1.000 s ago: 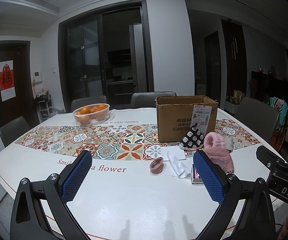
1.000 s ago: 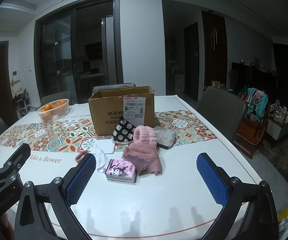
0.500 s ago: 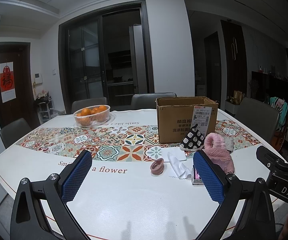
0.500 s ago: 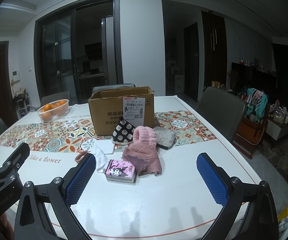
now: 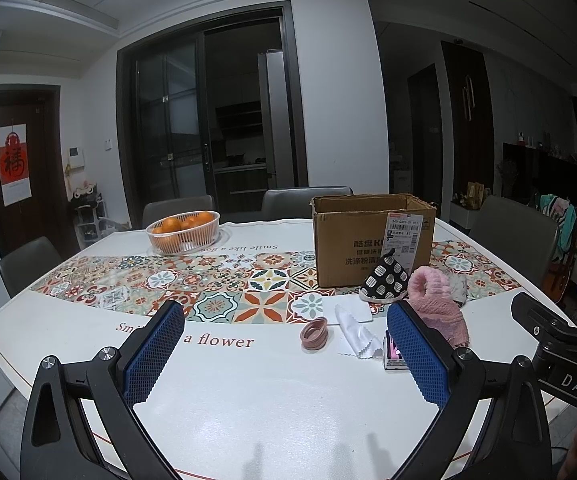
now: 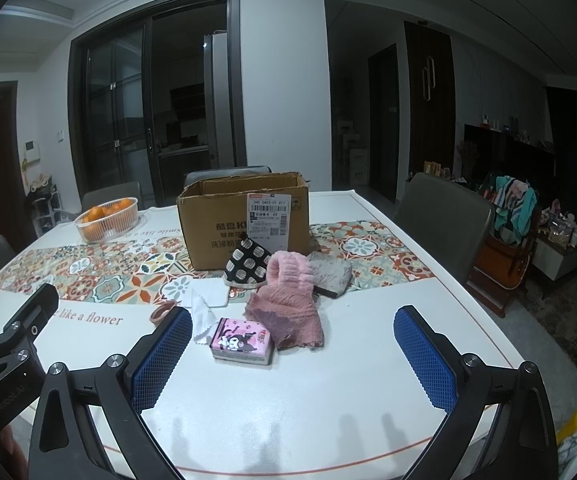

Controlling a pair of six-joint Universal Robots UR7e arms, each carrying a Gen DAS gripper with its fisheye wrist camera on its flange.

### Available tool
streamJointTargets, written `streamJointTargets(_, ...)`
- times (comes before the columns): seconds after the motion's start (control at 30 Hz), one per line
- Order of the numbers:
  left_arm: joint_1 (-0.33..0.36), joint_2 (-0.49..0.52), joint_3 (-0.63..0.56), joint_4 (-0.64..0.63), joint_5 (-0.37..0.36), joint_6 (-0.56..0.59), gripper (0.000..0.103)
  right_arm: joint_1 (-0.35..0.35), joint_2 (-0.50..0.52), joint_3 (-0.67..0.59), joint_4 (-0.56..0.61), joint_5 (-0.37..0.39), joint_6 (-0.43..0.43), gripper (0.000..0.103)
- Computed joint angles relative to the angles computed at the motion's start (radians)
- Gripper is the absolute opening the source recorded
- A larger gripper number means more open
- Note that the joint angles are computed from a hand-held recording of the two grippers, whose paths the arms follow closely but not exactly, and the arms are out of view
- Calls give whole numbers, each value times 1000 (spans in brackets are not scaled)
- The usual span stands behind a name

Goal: Organize soft objects

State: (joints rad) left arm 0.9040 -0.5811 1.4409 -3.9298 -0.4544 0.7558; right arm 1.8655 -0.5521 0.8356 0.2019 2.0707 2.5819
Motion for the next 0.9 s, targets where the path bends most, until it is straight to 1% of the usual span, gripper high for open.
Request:
streamJointTargets(0.43,0,0,1,7,0,-9,103,2,0,2,-2,1,-2,103)
streamJointTargets(0.57,5,-5,6,30,-4,-33,103,3,7,-11,9,5,1,103)
streamJointTargets(0.7,15,-22,25,75,-14,-83,103,4,9,-13,12,3,4,103)
streamJointTargets(0.83,31,-24,23,99,-20,-96,103,3,39,-55,39,4,5,103)
streamJointTargets(0.9,44,-28,24,115,-35,-102,103,3,61,-89,59,6,10,103)
